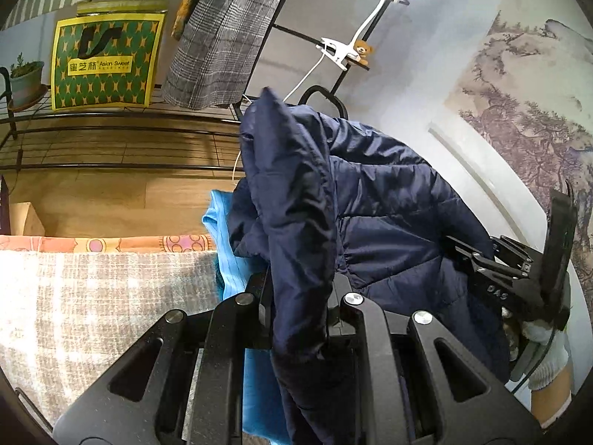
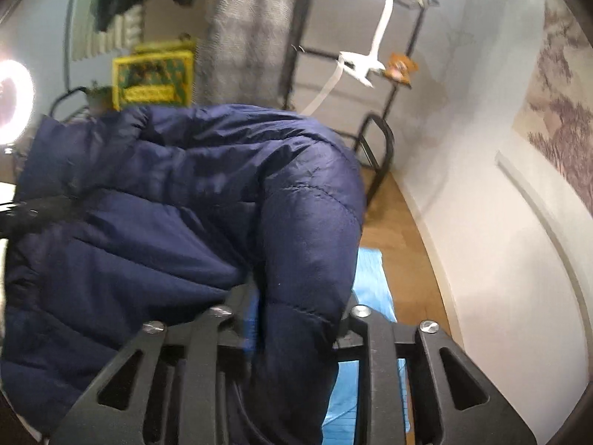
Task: Fold large clothes
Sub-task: 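Carry the jacket bundle with both grippers onto the light-blue garment stack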
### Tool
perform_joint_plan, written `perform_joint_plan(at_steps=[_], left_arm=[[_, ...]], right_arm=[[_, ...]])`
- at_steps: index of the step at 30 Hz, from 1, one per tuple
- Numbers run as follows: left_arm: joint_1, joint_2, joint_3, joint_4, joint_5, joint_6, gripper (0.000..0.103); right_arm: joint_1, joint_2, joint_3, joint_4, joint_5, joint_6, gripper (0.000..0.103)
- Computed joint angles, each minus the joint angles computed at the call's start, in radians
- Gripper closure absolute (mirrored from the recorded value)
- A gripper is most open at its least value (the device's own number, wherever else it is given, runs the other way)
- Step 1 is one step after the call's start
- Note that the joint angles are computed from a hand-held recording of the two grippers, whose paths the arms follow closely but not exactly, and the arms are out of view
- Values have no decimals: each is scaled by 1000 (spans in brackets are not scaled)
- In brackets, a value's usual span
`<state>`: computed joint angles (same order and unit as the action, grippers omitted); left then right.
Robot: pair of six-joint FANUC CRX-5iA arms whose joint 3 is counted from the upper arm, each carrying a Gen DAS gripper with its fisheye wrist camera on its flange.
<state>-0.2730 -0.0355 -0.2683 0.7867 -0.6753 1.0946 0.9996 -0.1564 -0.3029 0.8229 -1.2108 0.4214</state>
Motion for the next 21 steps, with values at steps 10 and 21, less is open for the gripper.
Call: perform_joint_plan(at_steps=[10,21], left_arm=[[6,11,-5,-6,-16,36,89],[10,3,-31,44,-20,30,89]], right_arm=[[275,-336,-219,53,-113,-412,42],[690,-366,-301,-42,-329,-494,41]])
